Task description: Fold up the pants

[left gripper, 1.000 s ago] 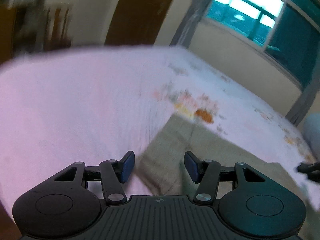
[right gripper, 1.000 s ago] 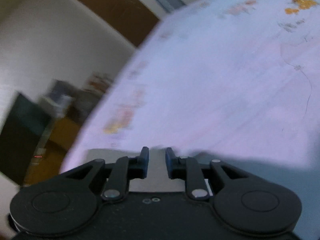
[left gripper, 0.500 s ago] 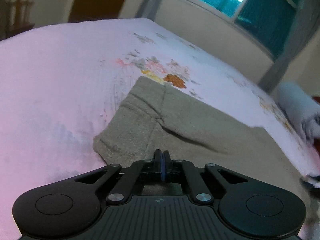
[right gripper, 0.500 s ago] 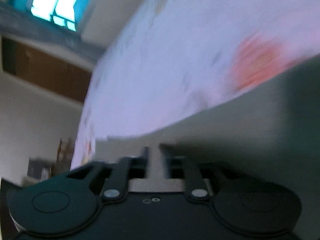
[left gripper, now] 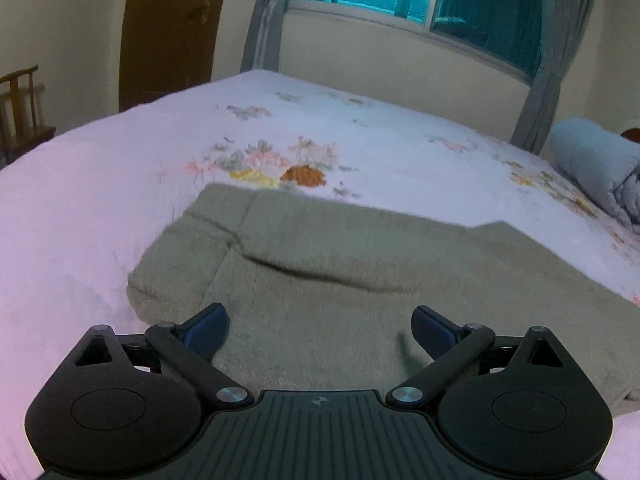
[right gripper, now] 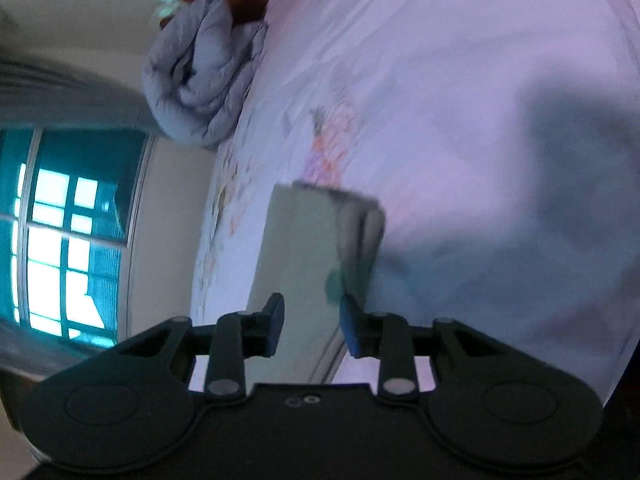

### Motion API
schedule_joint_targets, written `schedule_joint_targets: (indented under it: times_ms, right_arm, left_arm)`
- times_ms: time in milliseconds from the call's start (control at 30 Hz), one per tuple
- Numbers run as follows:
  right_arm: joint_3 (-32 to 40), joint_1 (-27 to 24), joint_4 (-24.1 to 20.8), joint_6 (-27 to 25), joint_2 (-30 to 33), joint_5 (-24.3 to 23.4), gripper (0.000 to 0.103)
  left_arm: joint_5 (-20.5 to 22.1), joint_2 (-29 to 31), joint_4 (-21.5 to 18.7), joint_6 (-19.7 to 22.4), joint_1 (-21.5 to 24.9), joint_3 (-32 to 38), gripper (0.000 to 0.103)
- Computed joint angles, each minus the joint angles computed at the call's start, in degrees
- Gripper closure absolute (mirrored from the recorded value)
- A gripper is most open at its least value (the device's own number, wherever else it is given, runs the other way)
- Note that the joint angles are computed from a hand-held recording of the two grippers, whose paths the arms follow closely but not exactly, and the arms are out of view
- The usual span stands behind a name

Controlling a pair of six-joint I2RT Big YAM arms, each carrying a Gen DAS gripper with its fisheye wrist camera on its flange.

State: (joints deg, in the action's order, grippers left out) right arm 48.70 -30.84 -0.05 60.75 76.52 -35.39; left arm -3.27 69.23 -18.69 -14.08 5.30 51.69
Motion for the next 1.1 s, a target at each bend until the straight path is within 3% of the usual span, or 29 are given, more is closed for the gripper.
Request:
schedule_joint_targets:
  times_ms: [67, 133, 200, 367, 433, 533, 567, 600, 633, 700, 767, 867, 1100]
  right_arm:
    - [0.5, 0.1, 0.0, 0.4, 0.2, 0.1, 0.078]
    - [1.4, -0.6, 0.0, -2.4, 0.3, 0.3, 0.078]
    - [2.3, -0.8, 0.6, 0.0, 1.5, -0.2, 0.078]
    - [2.0, -1.1, 0.0, 0.7, 0.9, 0.7, 0.078]
    - [2.8, -1.1, -3.9, -1.7, 0.9, 1.2, 0.078]
    - [1.9, -1.6, -1.5, -0.9, 1.5, -0.4, 0.078]
    - [2.1, -1.6, -0.6, 0.2, 2.3, -0.3, 0.079]
    - [2.4, -1.6, -0.1, 0.7, 3.0, -0.8, 0.088]
    - [3.2, -1.3, -0.8, -0.1, 3.6, -0.8, 0.097]
    - [5.5, -0.4, -4.6, -5.8, 4.1, 1.4, 0.099]
    - [6.0, -0.1, -4.2, -8.9, 3.4, 2.9, 0.099]
    - [8.0, 1.5, -9.4, -16.4, 3.6, 8.1, 0.1]
    - [4.4, 1.2, -4.6, -10.5, 3.1, 8.9, 0.098]
  left_arm:
    - [-0.1, 0.4, -1.0, 1.6, -0.3, -0.1, 0.005]
    - [-0.9, 1.1, -0.9, 3.5, -0.7, -0.1, 0.005]
    - [-1.9, 1.5, -0.8, 4.5, -1.3, -0.1, 0.004]
    - [-3.1, 2.1, -0.7, 4.2, -2.2, 0.1, 0.0]
    - [-3.0, 2.3, -0.8, 4.2, -2.2, 0.2, 0.0]
    - [-2.3, 2.7, -0.7, 4.4, -1.9, 0.4, 0.0]
    - [-2.0, 2.8, -0.6, 4.6, -1.7, 0.3, 0.0]
    - [-1.8, 2.8, -0.4, 4.5, -1.7, 0.2, 0.0]
    - [-1.8, 2.7, -0.2, 4.5, -1.6, 0.1, 0.0]
    - [-1.5, 2.6, 0.0, 4.7, -1.5, -0.2, 0.0]
    - [-0.9, 2.6, 0.0, 4.9, -1.3, -0.1, 0.0]
    - [0.1, 2.3, 0.1, 5.8, -0.9, -0.4, 0.0]
    - [3.8, 1.5, 0.1, 9.3, 0.7, -0.9, 0.0]
